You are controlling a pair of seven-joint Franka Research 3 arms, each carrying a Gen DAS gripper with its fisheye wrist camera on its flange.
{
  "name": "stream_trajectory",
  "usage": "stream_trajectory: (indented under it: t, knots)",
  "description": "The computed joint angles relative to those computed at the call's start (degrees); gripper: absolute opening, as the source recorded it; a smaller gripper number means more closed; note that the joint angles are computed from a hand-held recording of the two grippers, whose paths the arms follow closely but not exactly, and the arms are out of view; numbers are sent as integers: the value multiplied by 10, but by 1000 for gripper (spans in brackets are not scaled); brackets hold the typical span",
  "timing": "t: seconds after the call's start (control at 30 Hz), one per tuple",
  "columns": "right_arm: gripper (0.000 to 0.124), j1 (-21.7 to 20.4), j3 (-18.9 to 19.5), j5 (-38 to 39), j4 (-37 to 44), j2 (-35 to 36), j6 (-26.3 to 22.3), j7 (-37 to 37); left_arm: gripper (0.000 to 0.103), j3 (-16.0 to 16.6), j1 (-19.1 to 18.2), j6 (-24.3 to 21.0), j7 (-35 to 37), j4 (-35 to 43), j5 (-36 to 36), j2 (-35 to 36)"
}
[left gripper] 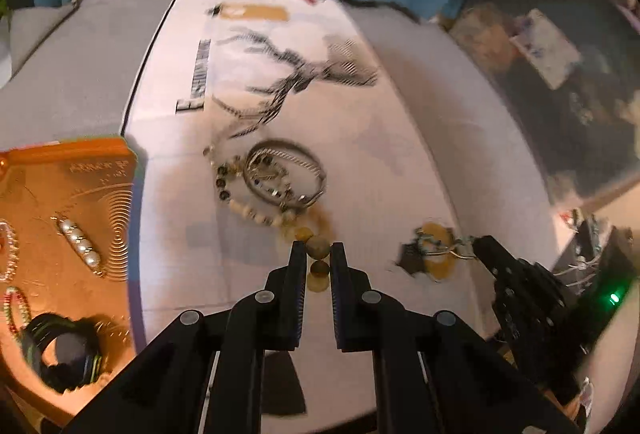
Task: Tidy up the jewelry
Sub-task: 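Grasp the wooden bead bracelet with the left tool while the right tool grasps the green-bead chain, then carry the bead bracelet and green-bead chain toward the tray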
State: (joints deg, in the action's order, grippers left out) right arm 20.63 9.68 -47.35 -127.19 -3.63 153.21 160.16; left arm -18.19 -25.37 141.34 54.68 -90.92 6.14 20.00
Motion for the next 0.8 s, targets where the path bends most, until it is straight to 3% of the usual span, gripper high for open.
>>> stream_trajectory:
  t: [0.37,0.8]
  knots:
    - [6,-18,30,6,-12,-67,-19,-1,9,-7,5,44,24,-42,-10,-87]
    - [6,-6,100,74,-40,-147,-82,-48,9,9,9,79,52,-240,-91,-289]
